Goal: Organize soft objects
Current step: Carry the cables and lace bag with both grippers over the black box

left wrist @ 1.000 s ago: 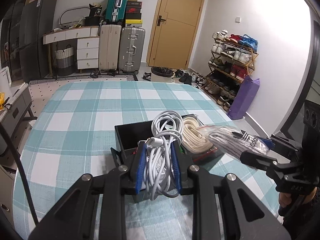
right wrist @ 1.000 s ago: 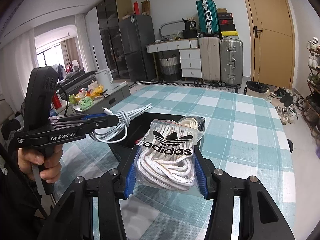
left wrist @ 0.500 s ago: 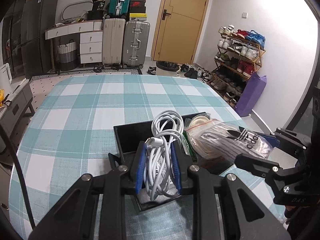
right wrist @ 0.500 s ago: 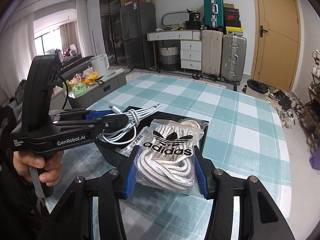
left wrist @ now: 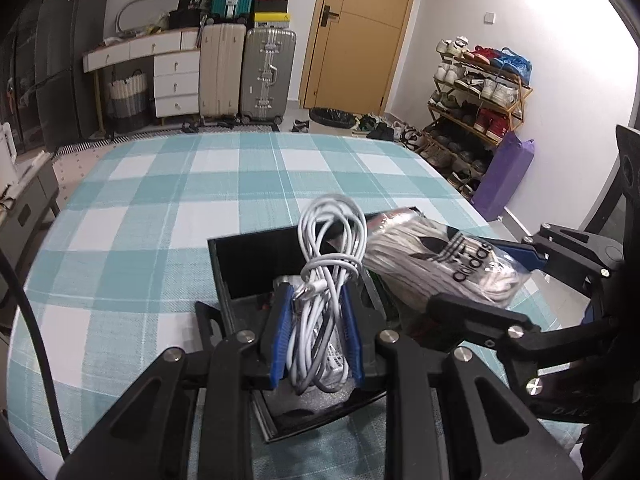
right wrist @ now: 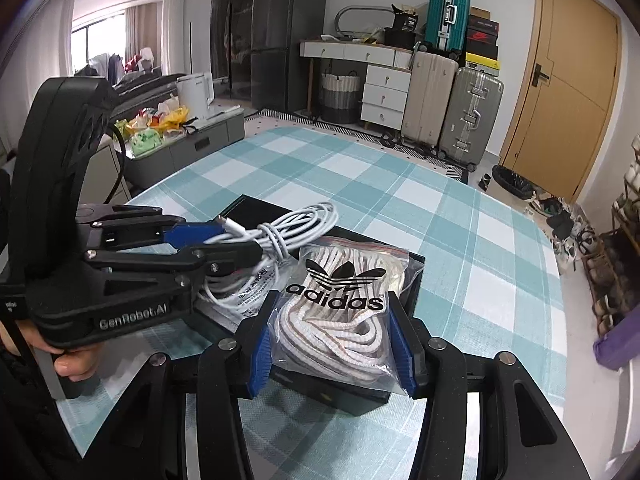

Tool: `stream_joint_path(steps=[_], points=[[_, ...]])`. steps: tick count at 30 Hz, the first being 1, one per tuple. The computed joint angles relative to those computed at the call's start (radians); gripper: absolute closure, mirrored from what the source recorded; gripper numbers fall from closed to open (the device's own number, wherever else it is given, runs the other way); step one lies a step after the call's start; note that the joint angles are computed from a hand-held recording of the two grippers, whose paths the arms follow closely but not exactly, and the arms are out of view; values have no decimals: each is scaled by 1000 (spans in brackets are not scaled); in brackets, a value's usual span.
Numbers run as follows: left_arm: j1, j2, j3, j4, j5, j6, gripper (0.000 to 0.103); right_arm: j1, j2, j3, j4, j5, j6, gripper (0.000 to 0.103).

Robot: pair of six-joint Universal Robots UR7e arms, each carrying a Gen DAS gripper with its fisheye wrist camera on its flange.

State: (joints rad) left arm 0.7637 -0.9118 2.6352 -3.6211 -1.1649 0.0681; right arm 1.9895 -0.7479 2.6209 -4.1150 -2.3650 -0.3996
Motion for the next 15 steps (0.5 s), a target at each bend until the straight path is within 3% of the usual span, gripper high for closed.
stream_joint_path(steps=[8,15], points=[[10,7,-3,1,-8,23,80,-42,9,-16,27,40,-13,53],[19,-8,-2,15,-23,55,80,-83,3,-8,62,89,38,53]])
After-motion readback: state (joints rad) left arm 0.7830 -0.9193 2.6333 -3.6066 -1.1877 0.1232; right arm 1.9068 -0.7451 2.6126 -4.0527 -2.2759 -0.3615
